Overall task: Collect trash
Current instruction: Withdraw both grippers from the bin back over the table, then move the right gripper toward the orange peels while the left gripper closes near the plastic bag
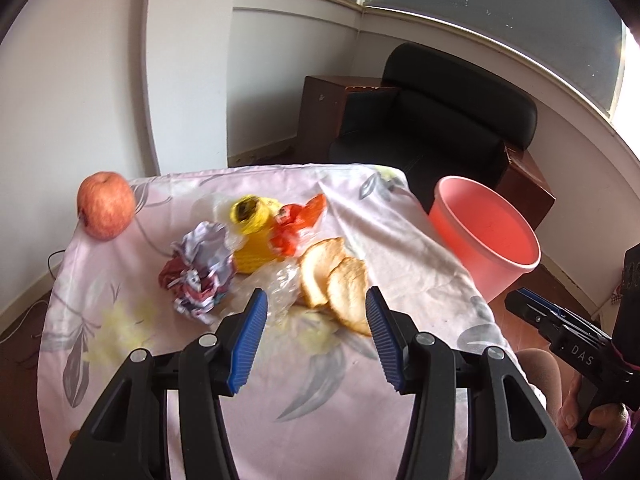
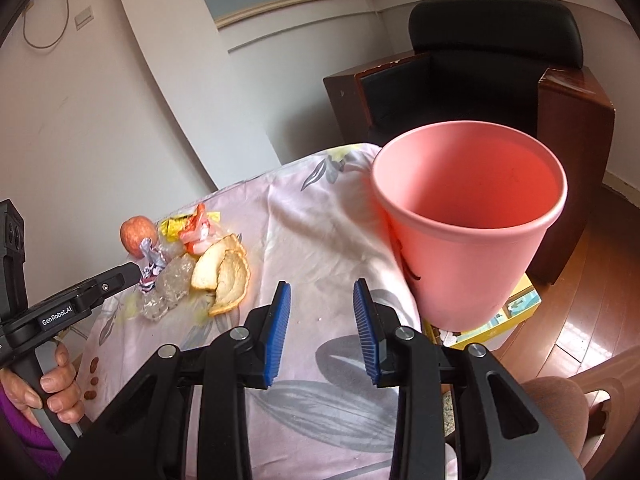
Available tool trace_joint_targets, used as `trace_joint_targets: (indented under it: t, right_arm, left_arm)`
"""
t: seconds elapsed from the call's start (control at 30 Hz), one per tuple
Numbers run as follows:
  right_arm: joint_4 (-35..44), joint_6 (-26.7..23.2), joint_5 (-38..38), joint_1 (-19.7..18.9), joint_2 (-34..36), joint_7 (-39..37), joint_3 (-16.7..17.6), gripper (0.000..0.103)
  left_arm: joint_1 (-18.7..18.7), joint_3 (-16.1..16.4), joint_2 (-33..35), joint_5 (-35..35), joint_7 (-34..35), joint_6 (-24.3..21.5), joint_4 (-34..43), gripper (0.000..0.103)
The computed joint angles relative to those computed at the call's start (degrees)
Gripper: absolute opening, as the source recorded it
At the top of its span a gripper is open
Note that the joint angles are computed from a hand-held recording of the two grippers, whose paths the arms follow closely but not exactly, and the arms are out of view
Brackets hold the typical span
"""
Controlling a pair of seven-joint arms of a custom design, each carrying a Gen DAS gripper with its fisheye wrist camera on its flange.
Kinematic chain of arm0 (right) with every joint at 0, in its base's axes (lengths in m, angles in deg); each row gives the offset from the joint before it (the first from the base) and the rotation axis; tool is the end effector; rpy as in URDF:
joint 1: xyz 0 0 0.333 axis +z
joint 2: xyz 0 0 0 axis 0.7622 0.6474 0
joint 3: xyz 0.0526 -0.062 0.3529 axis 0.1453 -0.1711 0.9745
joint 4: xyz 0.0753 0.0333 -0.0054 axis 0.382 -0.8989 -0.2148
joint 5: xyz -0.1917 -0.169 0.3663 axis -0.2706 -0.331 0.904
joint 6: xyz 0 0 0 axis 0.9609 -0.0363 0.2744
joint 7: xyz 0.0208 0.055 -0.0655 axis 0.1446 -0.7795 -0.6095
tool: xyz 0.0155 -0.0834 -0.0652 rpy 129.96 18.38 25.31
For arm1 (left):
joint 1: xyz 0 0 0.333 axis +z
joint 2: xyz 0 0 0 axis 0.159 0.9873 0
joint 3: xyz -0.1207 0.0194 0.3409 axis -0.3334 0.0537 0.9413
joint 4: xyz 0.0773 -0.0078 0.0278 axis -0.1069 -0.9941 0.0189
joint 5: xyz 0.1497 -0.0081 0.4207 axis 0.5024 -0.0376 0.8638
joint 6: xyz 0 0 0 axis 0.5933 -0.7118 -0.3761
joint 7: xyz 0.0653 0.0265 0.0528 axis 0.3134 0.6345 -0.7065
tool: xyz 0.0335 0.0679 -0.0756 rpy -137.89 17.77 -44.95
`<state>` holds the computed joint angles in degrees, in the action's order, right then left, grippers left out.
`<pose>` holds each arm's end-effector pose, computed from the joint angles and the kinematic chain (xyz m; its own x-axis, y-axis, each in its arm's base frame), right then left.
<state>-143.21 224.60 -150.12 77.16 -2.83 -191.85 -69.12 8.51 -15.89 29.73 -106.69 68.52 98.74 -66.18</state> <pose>0.5427 0.3677 0.3981 -0.2723 -0.9022 -0.3344 -0.5457 0.4311 -0.7186 0.6598 -0.1104 0.4286 -0.4908 -0.8576 0.1536 -0.6625 0.2528 -0.7051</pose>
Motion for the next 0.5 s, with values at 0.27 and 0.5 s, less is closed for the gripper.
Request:
trace_joint_targets:
  t: [0.27, 0.5]
  right_arm:
    - [2.6, 1.9, 2.4, 0.6, 2.6, -3.9, -0.5, 0.033]
    - [6.0, 4.7, 5.3, 1.5, 5.9, -8.1, -1.5, 0.033]
  left_arm:
    - [1.1, 0.5, 0.2, 0.0, 0.2, 2.7, -1.4, 0.050]
    - [2.6, 0.7, 0.5, -2.2, 2.0, 5.6, -2.1, 0.050]
